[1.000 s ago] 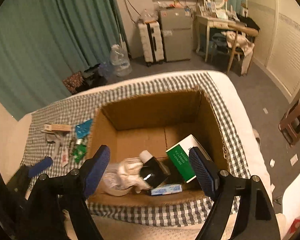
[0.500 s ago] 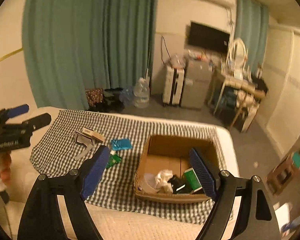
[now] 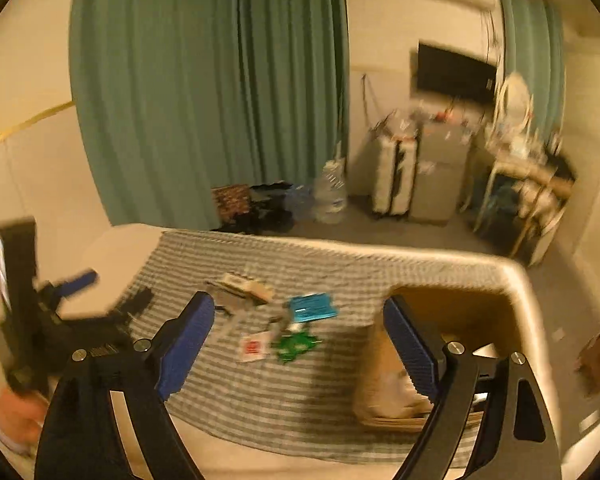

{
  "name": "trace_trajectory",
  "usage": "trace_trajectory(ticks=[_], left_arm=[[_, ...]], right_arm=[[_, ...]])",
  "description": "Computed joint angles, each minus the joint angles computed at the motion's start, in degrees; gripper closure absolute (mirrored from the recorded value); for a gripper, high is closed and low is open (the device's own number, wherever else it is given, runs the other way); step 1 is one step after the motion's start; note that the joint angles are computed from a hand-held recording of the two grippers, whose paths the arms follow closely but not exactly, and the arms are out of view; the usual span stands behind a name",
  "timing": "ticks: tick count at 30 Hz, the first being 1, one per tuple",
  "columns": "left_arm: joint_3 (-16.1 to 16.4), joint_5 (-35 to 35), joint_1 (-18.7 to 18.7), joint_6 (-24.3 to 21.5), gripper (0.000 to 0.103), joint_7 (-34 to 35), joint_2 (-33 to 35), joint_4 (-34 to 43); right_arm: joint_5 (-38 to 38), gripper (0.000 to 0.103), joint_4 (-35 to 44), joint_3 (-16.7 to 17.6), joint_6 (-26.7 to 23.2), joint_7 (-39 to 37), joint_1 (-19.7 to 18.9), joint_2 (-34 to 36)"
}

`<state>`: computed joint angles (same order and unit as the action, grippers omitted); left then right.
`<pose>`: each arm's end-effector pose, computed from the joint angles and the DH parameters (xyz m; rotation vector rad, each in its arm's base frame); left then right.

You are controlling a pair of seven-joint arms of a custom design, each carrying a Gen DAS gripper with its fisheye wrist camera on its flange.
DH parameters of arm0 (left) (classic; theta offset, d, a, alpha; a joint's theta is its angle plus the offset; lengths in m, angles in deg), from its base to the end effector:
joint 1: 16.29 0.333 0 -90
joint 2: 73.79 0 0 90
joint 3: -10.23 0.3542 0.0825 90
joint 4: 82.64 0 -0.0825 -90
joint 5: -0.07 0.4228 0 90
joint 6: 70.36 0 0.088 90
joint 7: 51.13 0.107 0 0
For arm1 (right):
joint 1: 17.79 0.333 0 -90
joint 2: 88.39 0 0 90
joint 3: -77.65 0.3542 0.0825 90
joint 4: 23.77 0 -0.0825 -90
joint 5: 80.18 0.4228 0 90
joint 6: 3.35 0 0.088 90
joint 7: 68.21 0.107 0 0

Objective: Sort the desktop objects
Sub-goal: 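Withdraw both grippers from the cardboard box, then grasp the white tube with the left gripper while the right grasps the green snack bag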

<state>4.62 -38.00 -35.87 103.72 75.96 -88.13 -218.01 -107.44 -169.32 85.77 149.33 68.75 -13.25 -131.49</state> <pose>0.4956 -0.1848 0.5419 -1.2859 2.0887 -1.0890 0.3741 0.1120 0.6288 -1.4134 1.8477 -0.8728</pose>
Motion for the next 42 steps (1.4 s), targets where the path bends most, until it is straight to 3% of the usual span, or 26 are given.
trace_trajectory(ticks=[2, 5, 8, 11, 12, 14, 15, 17, 18, 19, 20, 21, 23, 25, 26, 28, 31, 33, 34, 36, 39, 42], left_arm=[[3.2, -5.3, -4.2, 2.5, 0.0, 6.6, 4.0, 1.0], [2.7, -8.7, -4.2, 2.6, 0.0, 12.0, 10.1, 3.4], [0.8, -1.7, -2.3, 5.2, 0.0, 8.8, 17.9, 5.5], [-0.7, 2.9, -1.4, 10.3, 0.0, 9.8, 25.6, 8.0], [-3.0, 3.7, 1.0, 12.1, 0.0, 10.7, 27.3, 8.5], [-10.7, 7.4, 8.9, 16.3, 0.0, 12.1, 31.5, 9.7], [-12.2, 8.3, 10.6, 15.8, 0.0, 12.2, 33.0, 10.5], [-16.2, 9.6, 15.9, 10.3, 0.0, 10.4, 35.3, 13.1], [-15.9, 7.0, 15.9, 7.9, 0.0, 11.4, 36.2, 14.6], [-13.7, 8.5, 14.3, 6.9, 0.0, 8.4, 37.1, 15.6], [-9.4, 12.5, 10.9, 7.1, 0.0, 3.6, 37.7, 16.1], [-7.2, 15.6, 9.2, 7.8, 0.0, 0.8, 38.2, 16.3], [-7.9, 15.5, 10.0, 8.2, 0.0, 2.0, 39.4, 16.9], [-7.7, 17.0, 10.4, 5.4, 0.0, 0.6, 40.5, 18.0], [-9.5, 18.7, 12.2, 5.2, 0.001, -0.6, 40.9, 18.1], [-15.4, 16.9, 17.6, 5.2, 0.007, 2.6, 41.5, 18.2], [-19.2, 16.9, 21.0, 4.8, 0.021, 4.6, 41.7, 17.8], [-24.5, 16.2, 25.7, 3.7, 0.06, 8.1, 41.9, 17.4], [-26.3, 15.5, 27.4, 2.4, 0.071, 9.6, 41.8, 17.3], [-26.4, 14.0, 27.3, 2.2, 0.088, 10.9, 41.0, 16.8], [-27.3, 11.1, 28.2, 1.8, 0.091, 12.4, 40.7, 17.1], [-33.1, 5.3, 33.9, 1.6, 0.091, 17.3, 41.1, 17.1]], right_arm=[[0.8, 0.016, -0.3, -0.8, 4.3, 1.3, -0.2, 4.4], [0.1, 0.016, 1.7, -0.2, 9.4, 3.7, -2.5, 14.3], [-2.3, 0.016, 3.6, 0.6, 11.5, 7.1, -5.0, 21.7], [-10.6, 0.016, 5.9, 3.2, 13.2, 15.5, -9.1, 28.8], [-13.4, 0.016, 6.7, 3.4, 14.4, 18.1, -10.0, 31.5], [-18.9, 0.016, 7.9, 3.5, 15.0, 23.6, -11.1, 34.7], [-21.2, 0.016, 8.6, 3.1, 15.3, 25.5, -11.3, 36.9], [-19.6, 0.016, 9.6, 1.1, 15.6, 23.5, -9.8, 40.2], [-16.8, 0.016, 10.2, 0.2, 15.0, 21.0, -9.0, 41.9], [-14.3, 0.017, 10.7, -0.6, 14.3, 19.3, -8.2, 43.1], [-8.6, 0.017, 11.1, -1.3, 13.9, 15.8, -7.7, 44.8], [-3.0, 0.017, 11.6, -1.6, 13.7, 11.9, -7.3, 46.1], [1.3, 0.019, 12.2, -2.7, 13.6, 10.0, -6.4, 47.7], [1.9, 0.02, 13.1, -4.5, 12.7, 11.2, -5.2, 48.8], [2.2, 0.02, 13.5, -5.3, 12.6, 11.8, -4.6, 49.2], [5.8, 0.023, 13.6, -6.1, 13.6, 10.4, -4.0, 50.3], [9.9, 0.036, 15.4, -6.5, 11.6, 5.9, -2.5, 52.4], [5.3, 0.042, 16.1, -9.4, 11.0, 8.8, 0.8, 53.0], [4.2, 0.059, 16.0, -10.1, 11.7, 9.2, 1.6, 53.1], [8.3, 0.068, 14.7, -9.0, 14.4, 5.5, 0.7, 52.6], [10.8, 0.072, 12.3, -8.9, 17.1, 3.4, 0.8, 51.1], [9.8, 0.072, 11.3, -10.1, 17.8, 4.3, 2.1, 49.6]])
